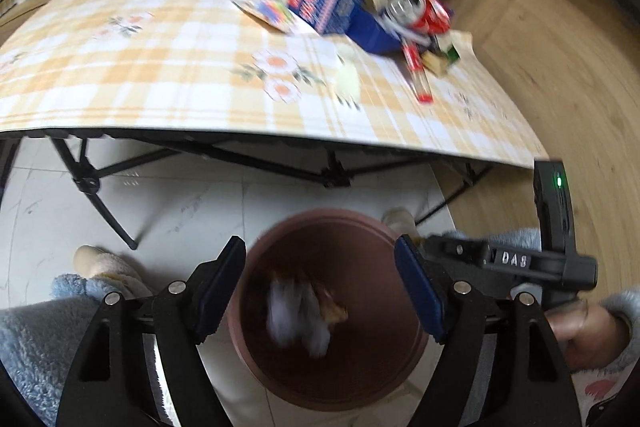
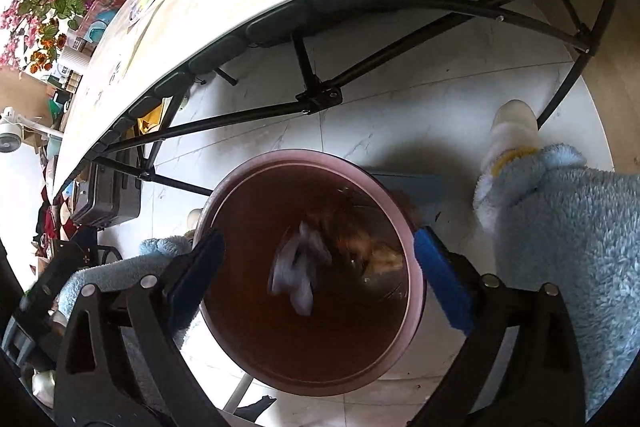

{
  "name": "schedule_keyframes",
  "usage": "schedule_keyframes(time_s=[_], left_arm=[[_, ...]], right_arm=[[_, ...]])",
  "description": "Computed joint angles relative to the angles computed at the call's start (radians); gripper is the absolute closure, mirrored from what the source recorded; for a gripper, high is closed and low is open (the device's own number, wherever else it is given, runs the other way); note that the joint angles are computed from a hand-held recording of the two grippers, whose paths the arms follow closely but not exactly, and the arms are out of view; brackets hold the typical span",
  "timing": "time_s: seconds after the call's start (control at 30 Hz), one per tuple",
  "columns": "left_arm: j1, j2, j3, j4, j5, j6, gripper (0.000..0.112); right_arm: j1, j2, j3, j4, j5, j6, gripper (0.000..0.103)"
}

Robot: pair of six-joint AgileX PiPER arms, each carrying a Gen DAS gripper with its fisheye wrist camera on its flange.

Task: Collect trash
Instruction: 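Open the right tool dropping the wrapper while the left tool drops the paper into the bin, then grasp the crushed red can with the right tool while the left tool grasps the white plastic fork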

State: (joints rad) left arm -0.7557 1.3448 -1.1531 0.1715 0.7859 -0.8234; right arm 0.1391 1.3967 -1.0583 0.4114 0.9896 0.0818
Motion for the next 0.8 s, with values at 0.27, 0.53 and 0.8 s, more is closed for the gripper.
schedule_keyframes(time_s=[0.27, 0.53, 0.8], left_arm=[[0.000, -0.062, 0.043, 0.149, -0.007, -0.181, 0.036], [-0.057, -0.113, 0.062, 0.344, 0.045, -0.362, 0.035], [-0.146, -0.094, 0.020, 0.475, 0.112, -0.425, 0.033]], right_arm=[[0.018, -0.005, -0.006, -0.025, -0.006, 0.006, 0.009], [0.067, -0.045, -0.012, -0.083, -0.031, 0.035, 0.008], [0.088, -0.094, -0.040, -0.120, -0.053, 0.040, 0.008]])
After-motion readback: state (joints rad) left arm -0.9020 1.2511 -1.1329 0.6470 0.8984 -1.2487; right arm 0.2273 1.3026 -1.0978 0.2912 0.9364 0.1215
